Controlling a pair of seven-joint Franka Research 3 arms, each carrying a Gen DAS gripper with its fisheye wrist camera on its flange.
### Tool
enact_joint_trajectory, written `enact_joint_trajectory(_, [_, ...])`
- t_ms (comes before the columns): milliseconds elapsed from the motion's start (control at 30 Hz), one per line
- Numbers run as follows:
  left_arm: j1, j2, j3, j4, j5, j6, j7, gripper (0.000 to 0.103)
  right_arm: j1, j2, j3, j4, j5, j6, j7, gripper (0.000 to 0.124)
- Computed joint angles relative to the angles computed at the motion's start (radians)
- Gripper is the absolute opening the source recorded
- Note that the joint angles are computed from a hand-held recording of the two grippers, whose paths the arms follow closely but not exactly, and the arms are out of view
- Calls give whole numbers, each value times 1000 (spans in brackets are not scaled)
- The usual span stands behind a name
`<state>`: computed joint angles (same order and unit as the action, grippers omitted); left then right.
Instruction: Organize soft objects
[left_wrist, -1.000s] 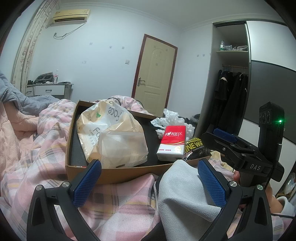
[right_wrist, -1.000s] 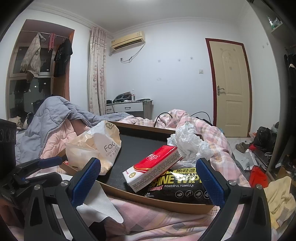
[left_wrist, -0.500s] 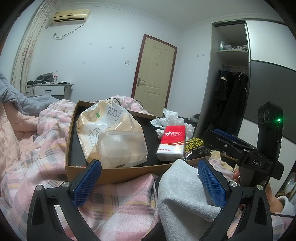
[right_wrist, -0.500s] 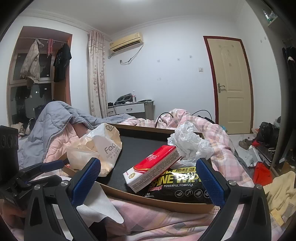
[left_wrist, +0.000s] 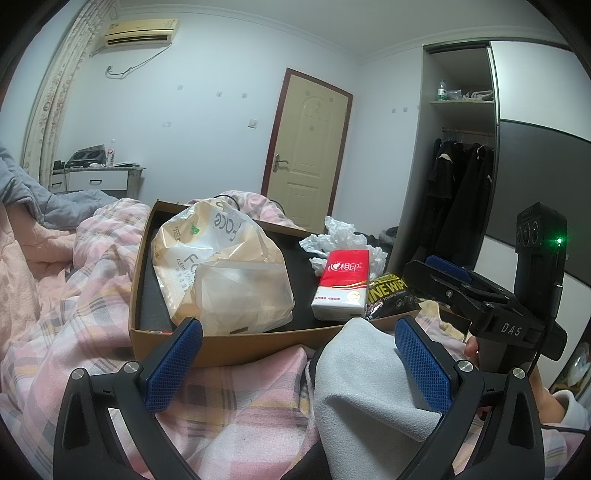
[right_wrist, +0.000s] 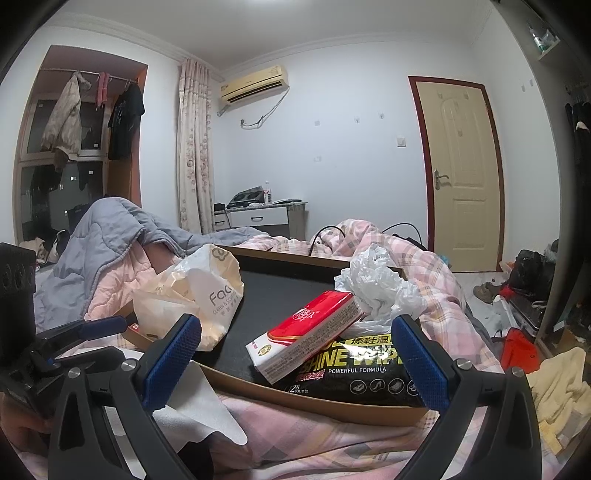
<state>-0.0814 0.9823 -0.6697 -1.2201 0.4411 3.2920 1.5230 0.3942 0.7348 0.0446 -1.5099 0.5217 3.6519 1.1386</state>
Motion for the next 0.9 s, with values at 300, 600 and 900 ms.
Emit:
enact_joint_trajectory(300, [2, -34, 34, -51, 11, 86, -43, 103, 11, 2, -11, 10, 29, -12, -14, 102])
enact_joint_trajectory(600, [61, -108, 29, -146, 227, 159, -108, 103, 3, 0, -2, 6, 23, -9, -2, 102])
enact_joint_trajectory(900, [231, 13, -269, -162, 334, 27, 20, 103, -12, -4, 7, -2, 4, -12, 32, 103])
